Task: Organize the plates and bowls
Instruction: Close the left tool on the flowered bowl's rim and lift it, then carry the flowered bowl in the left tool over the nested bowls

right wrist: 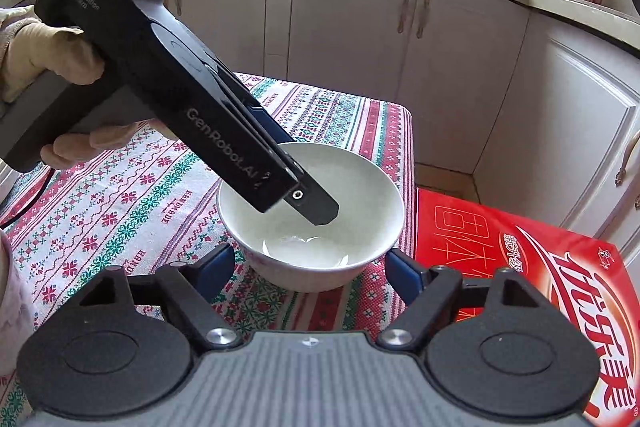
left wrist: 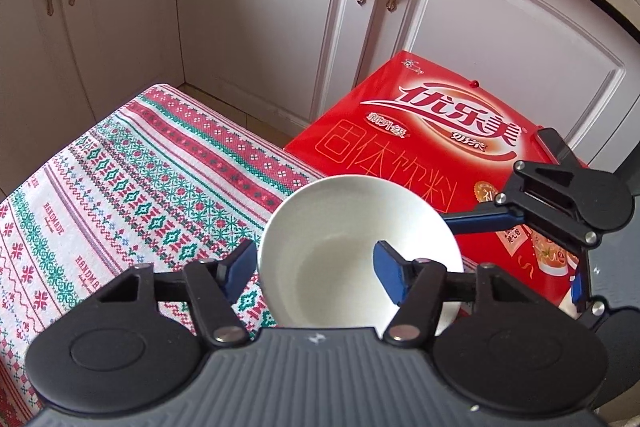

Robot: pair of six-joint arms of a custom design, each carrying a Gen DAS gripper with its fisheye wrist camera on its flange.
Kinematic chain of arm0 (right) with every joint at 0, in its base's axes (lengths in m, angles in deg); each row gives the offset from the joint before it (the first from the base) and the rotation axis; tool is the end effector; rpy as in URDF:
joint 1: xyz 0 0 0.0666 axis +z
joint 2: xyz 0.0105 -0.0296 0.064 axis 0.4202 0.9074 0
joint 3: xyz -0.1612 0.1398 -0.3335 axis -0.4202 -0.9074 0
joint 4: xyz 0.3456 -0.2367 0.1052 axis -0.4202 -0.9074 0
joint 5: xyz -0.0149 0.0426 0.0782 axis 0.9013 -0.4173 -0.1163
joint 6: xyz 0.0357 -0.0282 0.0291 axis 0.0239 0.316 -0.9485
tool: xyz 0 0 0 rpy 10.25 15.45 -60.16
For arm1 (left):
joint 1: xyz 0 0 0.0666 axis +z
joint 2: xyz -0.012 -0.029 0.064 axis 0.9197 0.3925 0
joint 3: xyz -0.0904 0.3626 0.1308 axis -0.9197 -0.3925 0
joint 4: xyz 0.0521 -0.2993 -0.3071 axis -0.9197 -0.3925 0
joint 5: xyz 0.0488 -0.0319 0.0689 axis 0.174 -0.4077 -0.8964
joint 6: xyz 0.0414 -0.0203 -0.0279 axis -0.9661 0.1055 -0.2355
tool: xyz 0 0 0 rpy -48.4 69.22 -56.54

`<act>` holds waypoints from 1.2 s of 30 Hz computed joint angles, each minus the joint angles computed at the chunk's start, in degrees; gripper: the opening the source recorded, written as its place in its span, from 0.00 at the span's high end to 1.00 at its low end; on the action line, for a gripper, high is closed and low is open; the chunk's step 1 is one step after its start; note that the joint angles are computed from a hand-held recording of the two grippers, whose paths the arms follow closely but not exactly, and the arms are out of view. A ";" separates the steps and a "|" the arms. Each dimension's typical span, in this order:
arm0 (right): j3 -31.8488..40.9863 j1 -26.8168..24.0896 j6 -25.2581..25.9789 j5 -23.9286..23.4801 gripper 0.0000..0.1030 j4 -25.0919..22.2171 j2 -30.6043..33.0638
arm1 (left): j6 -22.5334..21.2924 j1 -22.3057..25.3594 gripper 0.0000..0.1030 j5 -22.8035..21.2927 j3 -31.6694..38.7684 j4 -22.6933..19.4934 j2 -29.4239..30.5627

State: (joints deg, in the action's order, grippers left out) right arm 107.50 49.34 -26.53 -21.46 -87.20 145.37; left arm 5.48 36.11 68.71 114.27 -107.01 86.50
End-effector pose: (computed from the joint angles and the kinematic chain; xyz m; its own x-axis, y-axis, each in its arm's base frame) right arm 0.4299 0.1982 0.2778 -0.5245 -0.4134 -0.7443 -0.5537 0.8297 -0.0707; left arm 0.5120 -0.3133 0.2859 -0.6705 0.4275 -0.6063 0.6164 0.7758 -0.1348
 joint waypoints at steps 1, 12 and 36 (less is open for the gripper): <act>-0.04 -0.06 -0.17 -0.07 0.18 0.13 0.00 | -0.07 -0.01 0.42 0.00 0.09 -0.11 0.11; -0.18 -0.47 -0.59 -0.85 0.18 0.67 0.16 | -0.17 0.03 0.45 0.46 0.98 -0.40 1.03; -2.01 3.77 -2.40 2.57 0.18 -1.93 -5.83 | 2.01 -1.45 0.45 -3.34 -5.33 0.47 -7.01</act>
State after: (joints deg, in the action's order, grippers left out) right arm 105.50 53.10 -28.93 -18.88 -89.13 139.53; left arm 7.49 34.66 65.37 108.94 -106.54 79.49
